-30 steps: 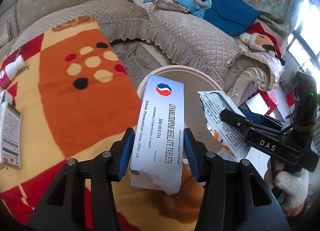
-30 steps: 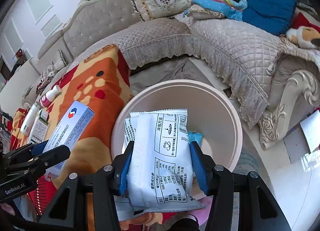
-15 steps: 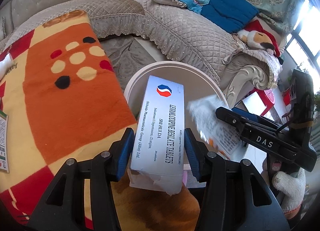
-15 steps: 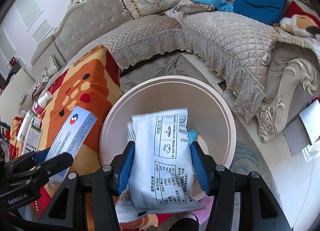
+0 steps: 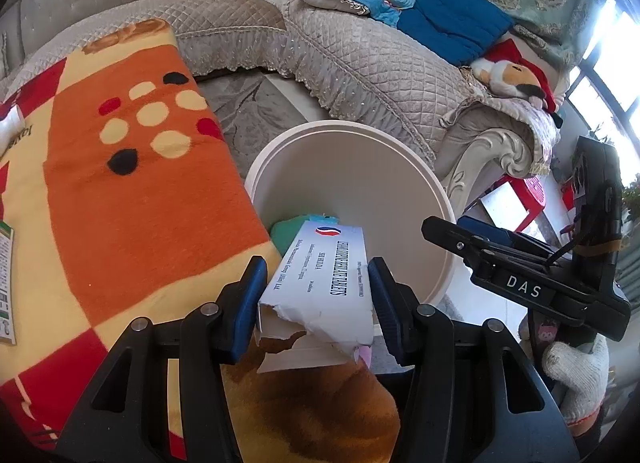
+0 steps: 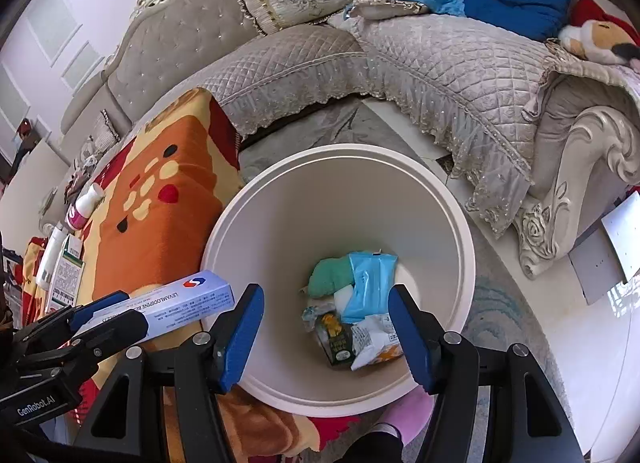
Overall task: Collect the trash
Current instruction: 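Move both open tools back over the blanket toward the boxes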
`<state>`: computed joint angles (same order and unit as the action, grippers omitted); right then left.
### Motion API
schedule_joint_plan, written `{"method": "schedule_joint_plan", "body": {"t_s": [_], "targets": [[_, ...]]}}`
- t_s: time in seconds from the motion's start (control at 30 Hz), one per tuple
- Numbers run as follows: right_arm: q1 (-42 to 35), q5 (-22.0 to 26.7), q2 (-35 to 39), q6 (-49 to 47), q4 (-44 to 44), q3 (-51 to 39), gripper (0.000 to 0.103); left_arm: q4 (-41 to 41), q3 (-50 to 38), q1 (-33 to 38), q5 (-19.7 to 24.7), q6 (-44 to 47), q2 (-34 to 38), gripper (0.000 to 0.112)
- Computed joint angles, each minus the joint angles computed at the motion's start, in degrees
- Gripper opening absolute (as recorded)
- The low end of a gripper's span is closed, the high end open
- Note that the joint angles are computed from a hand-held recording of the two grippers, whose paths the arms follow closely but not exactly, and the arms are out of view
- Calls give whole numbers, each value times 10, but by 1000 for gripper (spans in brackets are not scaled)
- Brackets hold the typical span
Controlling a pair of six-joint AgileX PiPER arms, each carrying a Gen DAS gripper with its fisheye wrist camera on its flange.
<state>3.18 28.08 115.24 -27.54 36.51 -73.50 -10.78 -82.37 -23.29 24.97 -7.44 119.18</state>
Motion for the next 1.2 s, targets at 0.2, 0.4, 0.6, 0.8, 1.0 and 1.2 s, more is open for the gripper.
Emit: {"method": "schedule_joint_plan", "body": {"t_s": [0.2,0.4,0.6,0.8,1.0,1.2], "targets": [[13,-1,-6,9,-10,2,62,-4,24,3,-16,6,-18,51],[25,-4,-19,24,-23,8,62,-110,52,26,-24,103,-38,51],[45,-5,-30,36,-30,9,63,-155,91,40,-31,149,-72,51],[78,-3,-32,54,-47,0,63,-210,131,66,-35,208,-102,54],[79,-5,-42,66,-57,2,63,-251,129,72,-29,244,-96,54],[56,-11,-58,87,-77,12,63,-356,92,71,-1,321,-61,61]]}}
